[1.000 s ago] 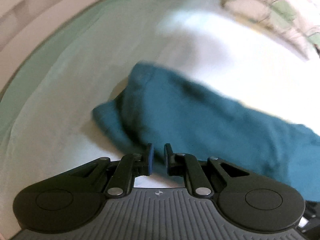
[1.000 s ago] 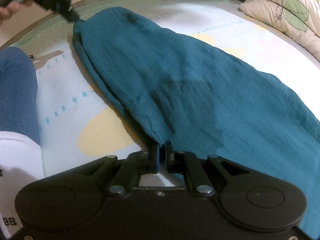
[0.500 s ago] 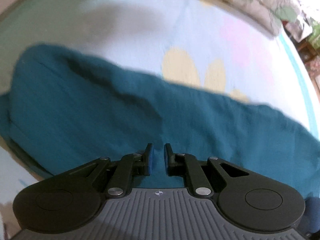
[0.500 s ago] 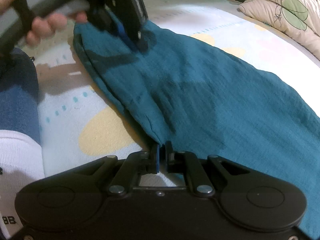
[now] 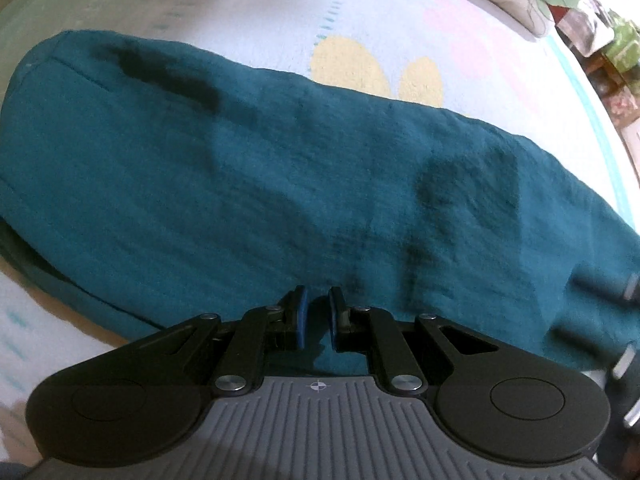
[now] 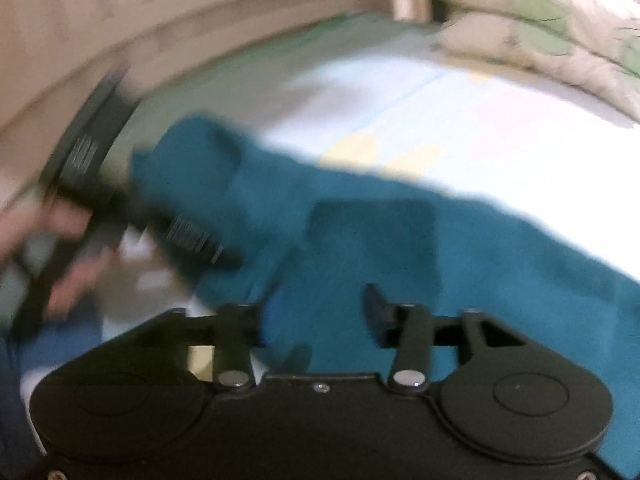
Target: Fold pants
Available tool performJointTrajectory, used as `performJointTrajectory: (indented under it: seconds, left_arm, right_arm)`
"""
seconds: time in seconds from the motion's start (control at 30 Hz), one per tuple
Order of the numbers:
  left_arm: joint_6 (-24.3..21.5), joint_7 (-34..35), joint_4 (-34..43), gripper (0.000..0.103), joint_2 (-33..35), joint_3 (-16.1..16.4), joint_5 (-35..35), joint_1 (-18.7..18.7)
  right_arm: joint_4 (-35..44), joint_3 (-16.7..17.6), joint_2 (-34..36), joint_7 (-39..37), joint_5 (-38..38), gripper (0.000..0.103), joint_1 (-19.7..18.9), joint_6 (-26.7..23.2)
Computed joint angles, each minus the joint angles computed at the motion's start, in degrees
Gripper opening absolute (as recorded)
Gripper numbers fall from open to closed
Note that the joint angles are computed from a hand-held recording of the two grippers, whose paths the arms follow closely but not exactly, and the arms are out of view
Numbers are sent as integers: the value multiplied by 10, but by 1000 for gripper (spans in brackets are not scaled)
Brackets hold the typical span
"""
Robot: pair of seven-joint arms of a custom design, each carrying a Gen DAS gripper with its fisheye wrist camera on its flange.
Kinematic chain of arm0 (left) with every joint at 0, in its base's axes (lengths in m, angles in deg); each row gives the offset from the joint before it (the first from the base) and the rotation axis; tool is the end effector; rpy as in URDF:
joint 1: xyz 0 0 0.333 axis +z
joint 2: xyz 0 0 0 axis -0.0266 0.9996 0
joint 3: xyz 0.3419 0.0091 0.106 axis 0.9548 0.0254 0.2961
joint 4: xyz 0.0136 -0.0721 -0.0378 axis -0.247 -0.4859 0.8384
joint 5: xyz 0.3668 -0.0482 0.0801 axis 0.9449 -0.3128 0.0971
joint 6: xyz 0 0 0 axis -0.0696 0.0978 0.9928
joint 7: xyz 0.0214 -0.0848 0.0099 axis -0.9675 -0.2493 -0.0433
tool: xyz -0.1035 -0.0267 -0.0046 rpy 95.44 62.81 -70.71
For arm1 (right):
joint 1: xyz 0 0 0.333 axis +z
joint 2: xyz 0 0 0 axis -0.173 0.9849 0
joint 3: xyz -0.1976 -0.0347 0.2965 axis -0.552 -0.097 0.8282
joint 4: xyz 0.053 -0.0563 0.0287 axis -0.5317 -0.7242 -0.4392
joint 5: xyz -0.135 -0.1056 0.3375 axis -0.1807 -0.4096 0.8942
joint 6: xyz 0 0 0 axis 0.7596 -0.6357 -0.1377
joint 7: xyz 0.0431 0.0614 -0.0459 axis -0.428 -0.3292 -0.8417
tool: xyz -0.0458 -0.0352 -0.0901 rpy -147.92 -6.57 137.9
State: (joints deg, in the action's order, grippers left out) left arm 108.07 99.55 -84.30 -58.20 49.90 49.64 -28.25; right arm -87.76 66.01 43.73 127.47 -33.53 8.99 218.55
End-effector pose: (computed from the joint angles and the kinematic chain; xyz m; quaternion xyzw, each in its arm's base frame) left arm 0.5141 -0.3911 0.4672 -0.7739 0.6066 -0.1751 0.0490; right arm 0.5360 0.2987 0.4745 -0.8359 0.3939 -0.0579 0.3779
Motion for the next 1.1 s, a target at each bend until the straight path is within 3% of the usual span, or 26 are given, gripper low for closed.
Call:
performJointTrajectory:
  seconds: [0.1,0.3,0.43,0.53,0.63,0.73,0.97,1.1]
  left_arm:
    - [-10,1,0,12,-3,0,20,-7]
    - [-35,-17,37,12,18,-1,38,-24]
    - [-43,-19,50,12,28,0,42,-33]
    - [-45,-9,37,12,12,-1,36,-27]
    - [-44,-12,39,12,16,-1,41,-28]
    - [-44,-6,47,12,23,1,40,-26]
    - [-27,-9,53,12,22,3,11,-15]
    - [-15,-31,99,12,39,23,49,-20]
  right_arm:
    - [65,-12,46,64,-9,59,-9,-2]
    - [203,-69,164,259,-178,59,23,-1]
    - [293,-65,228,328,-229,59,16,-53]
    - [324,-38,248,351,-239,59,-13,-108]
    - [342,4,258,342,-239,58,-51,-166]
    - [332,37,250,299,-214,10,-82,-197]
    - [183,78,164,165,-106,8,-106,-85]
    - [126,81,128,102,-74,8,-95,-35]
